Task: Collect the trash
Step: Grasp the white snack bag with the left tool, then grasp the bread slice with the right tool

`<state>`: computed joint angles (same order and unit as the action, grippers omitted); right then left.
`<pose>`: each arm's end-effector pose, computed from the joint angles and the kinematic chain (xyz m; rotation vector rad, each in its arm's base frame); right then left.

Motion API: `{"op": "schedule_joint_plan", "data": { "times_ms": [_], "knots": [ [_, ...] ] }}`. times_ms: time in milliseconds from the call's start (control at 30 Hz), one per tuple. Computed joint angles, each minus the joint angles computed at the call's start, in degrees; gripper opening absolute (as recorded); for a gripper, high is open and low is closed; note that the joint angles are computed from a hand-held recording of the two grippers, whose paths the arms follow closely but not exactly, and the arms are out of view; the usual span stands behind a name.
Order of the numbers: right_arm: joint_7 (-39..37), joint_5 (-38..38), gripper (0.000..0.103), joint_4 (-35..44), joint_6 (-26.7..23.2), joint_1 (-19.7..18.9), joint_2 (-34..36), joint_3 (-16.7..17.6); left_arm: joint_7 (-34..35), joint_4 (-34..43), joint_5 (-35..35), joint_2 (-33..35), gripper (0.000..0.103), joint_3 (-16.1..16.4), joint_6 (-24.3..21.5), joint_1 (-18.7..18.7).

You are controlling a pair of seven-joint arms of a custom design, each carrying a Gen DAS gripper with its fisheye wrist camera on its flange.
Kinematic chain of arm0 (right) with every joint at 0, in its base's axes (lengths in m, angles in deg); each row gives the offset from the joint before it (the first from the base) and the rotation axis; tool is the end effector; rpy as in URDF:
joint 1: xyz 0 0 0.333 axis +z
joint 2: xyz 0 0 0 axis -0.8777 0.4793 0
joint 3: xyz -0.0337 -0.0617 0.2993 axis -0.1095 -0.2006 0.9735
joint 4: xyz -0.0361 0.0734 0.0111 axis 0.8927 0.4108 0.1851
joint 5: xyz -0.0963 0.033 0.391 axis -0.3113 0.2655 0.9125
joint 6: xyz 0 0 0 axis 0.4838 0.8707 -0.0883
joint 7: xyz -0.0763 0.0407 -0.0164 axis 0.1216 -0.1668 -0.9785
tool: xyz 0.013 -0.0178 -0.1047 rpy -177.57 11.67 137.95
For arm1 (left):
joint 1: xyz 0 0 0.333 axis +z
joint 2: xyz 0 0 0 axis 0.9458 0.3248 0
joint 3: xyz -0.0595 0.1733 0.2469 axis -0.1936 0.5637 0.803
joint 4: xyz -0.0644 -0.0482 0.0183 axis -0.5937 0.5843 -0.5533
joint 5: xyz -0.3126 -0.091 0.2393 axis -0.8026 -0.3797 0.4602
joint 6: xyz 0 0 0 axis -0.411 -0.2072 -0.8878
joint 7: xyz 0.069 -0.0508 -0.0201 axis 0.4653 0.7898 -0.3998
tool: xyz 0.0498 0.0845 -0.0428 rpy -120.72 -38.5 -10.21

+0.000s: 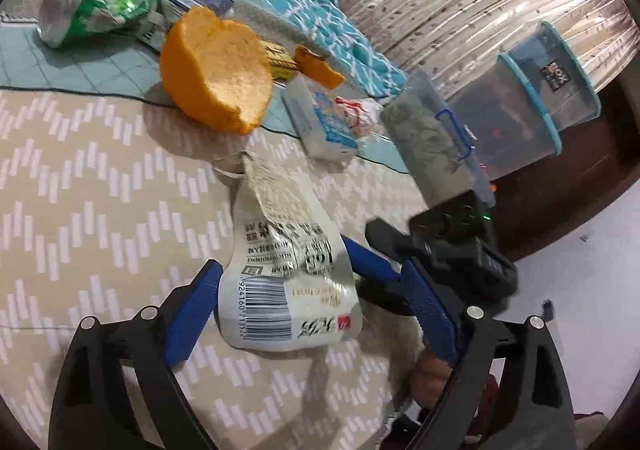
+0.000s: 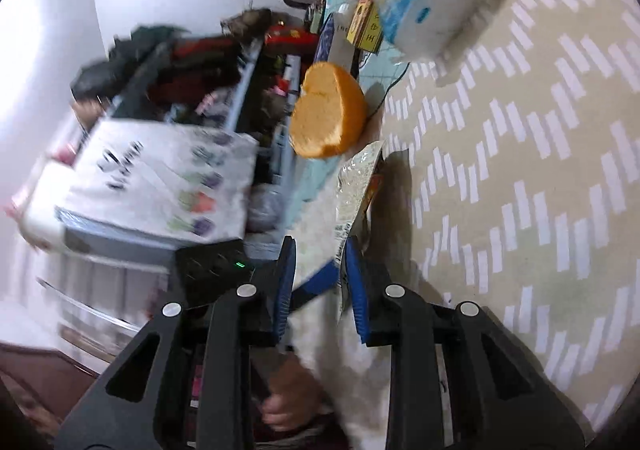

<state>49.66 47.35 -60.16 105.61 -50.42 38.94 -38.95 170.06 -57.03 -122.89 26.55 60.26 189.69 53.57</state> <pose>0.6316 0.3345 0.4352 -1.3435 1.2715 1.1005 0.5008 -0.1953 0.4802 2.0407 -1.6993 1.3848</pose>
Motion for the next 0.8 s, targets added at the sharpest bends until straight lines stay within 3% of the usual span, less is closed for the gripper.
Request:
{"op": "schedule_joint_plan", "data": {
  "times_ms": [167,467,600,800],
  "knots": [
    [3.4,2.1,0.030,5.2,-2.8,0.3,5.0,1.9,4.2,0.1,-6.3,-0.4,0.088,0.4,-2.0,0.2],
    [8.9,-3.4,0.030,18.2,-4.3,2.8,13.3,5.4,1.6,-3.3,-1.3,-4.6,0.094,0.2,2.0,-0.2],
    [11.1,-6.8,0.030,19.5,-4.5,2.9,13.9,5.9,-1.6,-4.4,3.4,-5.5,0.094,1.0,4.1,-1.2],
    [11.7,-7.5,0.031,19.6,-3.1,2.1,14.0,6.4,4.6,-5.1,-5.3,-6.6,0.094,5.1,1.3,-2.8]
  ]
}}
